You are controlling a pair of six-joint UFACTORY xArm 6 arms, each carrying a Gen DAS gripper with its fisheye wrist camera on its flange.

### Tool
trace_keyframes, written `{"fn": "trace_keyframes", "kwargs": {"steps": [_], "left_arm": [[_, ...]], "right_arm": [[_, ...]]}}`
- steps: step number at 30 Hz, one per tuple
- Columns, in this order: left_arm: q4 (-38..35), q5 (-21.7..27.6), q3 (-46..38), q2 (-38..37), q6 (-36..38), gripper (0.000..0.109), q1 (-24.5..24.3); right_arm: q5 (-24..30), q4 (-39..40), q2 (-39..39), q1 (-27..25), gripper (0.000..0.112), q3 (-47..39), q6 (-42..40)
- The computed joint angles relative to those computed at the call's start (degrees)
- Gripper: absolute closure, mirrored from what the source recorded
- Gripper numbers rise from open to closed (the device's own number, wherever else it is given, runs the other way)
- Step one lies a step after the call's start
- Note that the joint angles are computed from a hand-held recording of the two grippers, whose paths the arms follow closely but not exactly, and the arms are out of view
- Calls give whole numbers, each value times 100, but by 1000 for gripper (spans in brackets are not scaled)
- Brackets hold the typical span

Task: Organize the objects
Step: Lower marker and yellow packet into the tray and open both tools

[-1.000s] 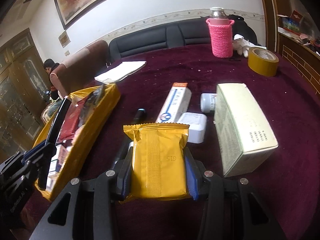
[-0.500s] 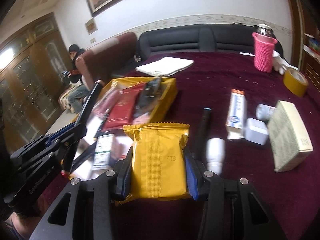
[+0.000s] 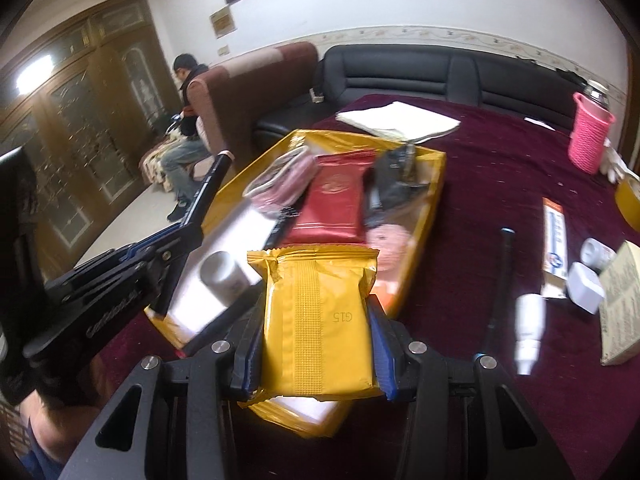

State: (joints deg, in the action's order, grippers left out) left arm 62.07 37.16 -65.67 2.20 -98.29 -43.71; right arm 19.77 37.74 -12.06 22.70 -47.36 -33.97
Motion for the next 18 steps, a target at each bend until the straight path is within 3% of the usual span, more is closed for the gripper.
{"fn": "trace_keyframes", "kwargs": {"steps": [14, 18], "left_arm": [[-668, -1137, 222, 284, 440, 94, 616], [-578, -1168, 222, 291, 337, 94, 680]], "right_arm": [[-413, -874, 775, 556, 62, -380, 635], [-578, -872, 988, 605, 62, -547, 627]]}}
